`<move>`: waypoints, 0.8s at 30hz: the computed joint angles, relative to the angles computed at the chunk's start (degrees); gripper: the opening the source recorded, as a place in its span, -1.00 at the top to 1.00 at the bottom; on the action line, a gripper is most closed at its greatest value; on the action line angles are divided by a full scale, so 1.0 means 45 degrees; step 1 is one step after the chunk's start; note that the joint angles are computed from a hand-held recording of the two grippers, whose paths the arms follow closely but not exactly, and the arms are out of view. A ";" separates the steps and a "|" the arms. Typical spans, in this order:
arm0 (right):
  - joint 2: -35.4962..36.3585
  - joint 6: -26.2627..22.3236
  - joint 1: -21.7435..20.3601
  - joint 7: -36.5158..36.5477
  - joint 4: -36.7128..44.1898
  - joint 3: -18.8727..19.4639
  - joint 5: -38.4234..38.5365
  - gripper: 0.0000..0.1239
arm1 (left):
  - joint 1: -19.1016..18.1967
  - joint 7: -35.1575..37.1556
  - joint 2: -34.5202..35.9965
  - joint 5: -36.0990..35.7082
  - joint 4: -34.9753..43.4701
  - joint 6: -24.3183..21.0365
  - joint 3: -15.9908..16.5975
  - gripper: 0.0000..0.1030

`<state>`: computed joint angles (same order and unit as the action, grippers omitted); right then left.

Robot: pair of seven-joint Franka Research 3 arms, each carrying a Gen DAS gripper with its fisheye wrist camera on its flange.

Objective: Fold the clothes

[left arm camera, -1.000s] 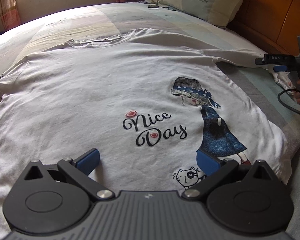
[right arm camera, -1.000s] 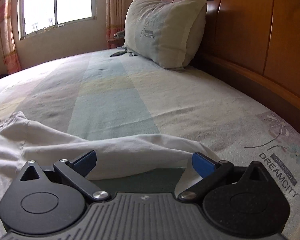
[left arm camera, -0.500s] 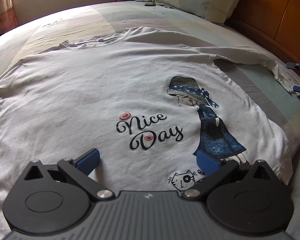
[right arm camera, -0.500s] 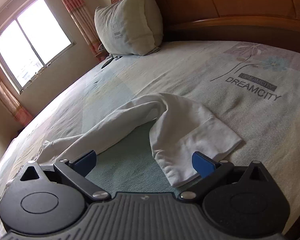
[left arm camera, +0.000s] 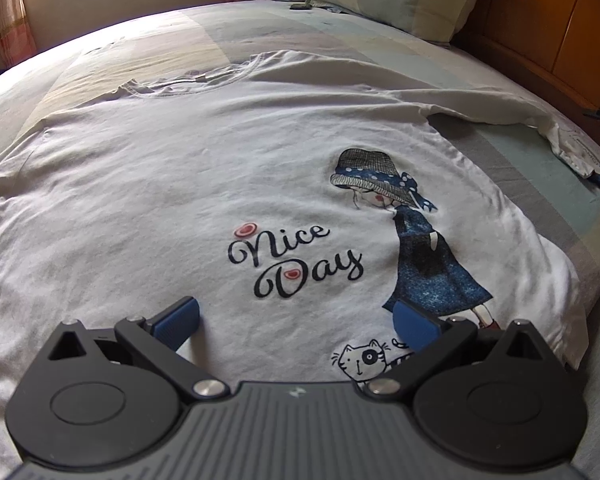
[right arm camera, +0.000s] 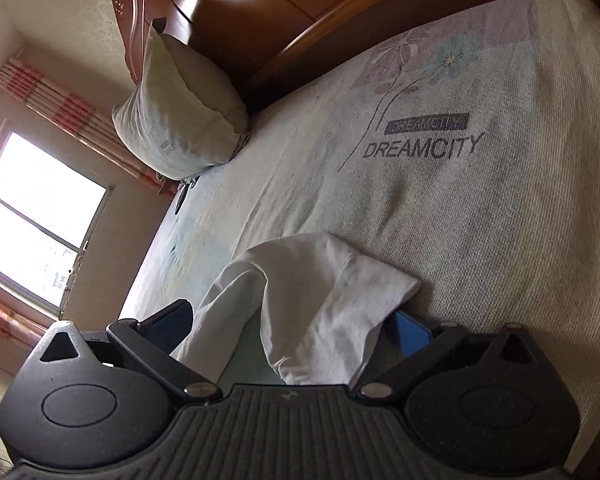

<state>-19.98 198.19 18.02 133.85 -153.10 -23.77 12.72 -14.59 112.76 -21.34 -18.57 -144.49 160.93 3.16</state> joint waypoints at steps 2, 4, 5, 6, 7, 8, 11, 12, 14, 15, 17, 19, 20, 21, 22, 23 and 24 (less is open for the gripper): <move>-0.0081 0.0034 0.0362 0.0351 -0.0032 -0.0319 -0.0013 -0.66 | -0.0025 0.0043 -0.0018 -0.0048 -0.0010 -0.0020 0.0028 -0.99; -0.0428 0.0553 0.1934 0.0936 -0.0307 -0.1989 -0.0923 -0.66 | -0.0023 0.0032 0.0006 -0.0079 0.0000 -0.0006 0.0016 -0.99; -0.0596 0.0826 0.2568 0.1292 -0.0446 -0.2704 -0.1451 -0.66 | 0.0005 -0.0005 0.0021 -0.0047 -0.0006 0.0033 -0.0026 -0.99; -0.0541 0.0978 0.2784 0.1375 -0.0457 -0.2975 -0.1724 -0.66 | 0.0042 -0.0060 0.0039 0.0017 -0.0016 0.0082 -0.0083 -0.99; -0.0365 0.1174 0.2737 0.1550 -0.0434 -0.2966 -0.1848 -0.66 | 0.0074 -0.0110 0.0038 0.0091 -0.0037 0.0122 -0.0130 -0.99; -0.0159 0.1463 0.2739 0.1802 -0.0395 -0.3028 -0.1985 -0.66 | 0.0071 -0.0120 0.0020 0.0135 -0.0063 0.0147 -0.0140 -0.99; 0.0697 0.2450 0.2621 0.2669 -0.0134 -0.3223 -0.2403 -0.66 | -0.0116 0.0045 -0.0072 -0.0036 -0.0101 0.0087 0.0057 -0.99; 0.0932 0.2609 0.2568 0.2998 -0.0022 -0.3295 -0.2557 -0.66 | -0.0203 0.0144 -0.0121 -0.0182 -0.0112 0.0039 0.0165 -0.99; 0.0943 0.2101 0.2032 0.3037 0.0100 -0.2783 -0.2465 -0.65 | -0.0330 0.0323 -0.0195 -0.0475 -0.0157 0.0017 0.0329 -0.99; 0.0854 0.1605 0.1533 0.2769 0.0122 -0.2251 -0.2299 -0.53 | -0.0379 0.0405 -0.0215 -0.0608 -0.0182 0.0036 0.0385 -0.99; 0.0787 0.1037 0.0361 0.2041 -0.0010 -0.1006 -0.1909 -0.23 | -0.0428 0.0518 -0.0222 -0.0796 -0.0225 0.0116 0.0428 -0.99; 0.0796 0.1410 0.0216 0.2446 -0.0394 -0.1263 -0.2742 0.28 | -0.0327 0.0458 -0.0188 -0.0688 -0.0250 0.0216 0.0280 -0.99; 0.0830 0.1772 0.0430 0.2909 -0.0619 -0.1758 -0.3273 0.49 | -0.0261 0.0394 -0.0183 -0.0572 -0.0265 0.0250 0.0188 -0.99; 0.0895 0.2139 0.0557 0.3385 -0.0830 -0.2181 -0.3799 1.00 | -0.0196 0.0327 -0.0183 -0.0431 -0.0284 0.0274 0.0102 -0.99; 0.0985 0.2515 0.0653 0.3858 -0.1028 -0.2581 -0.4318 1.00 | -0.0192 0.0318 -0.0202 -0.0361 -0.0297 0.0265 0.0094 -0.99; 0.0953 0.2526 0.0806 0.4321 -0.1026 -0.2988 -0.4934 1.00 | -0.0256 0.0371 -0.0236 -0.0397 -0.0297 0.0212 0.0170 -0.99; 0.0904 0.2462 0.0871 0.4800 -0.0978 -0.3290 -0.5574 1.00 | -0.0350 0.0458 -0.0265 -0.0516 -0.0276 0.0134 0.0293 -0.99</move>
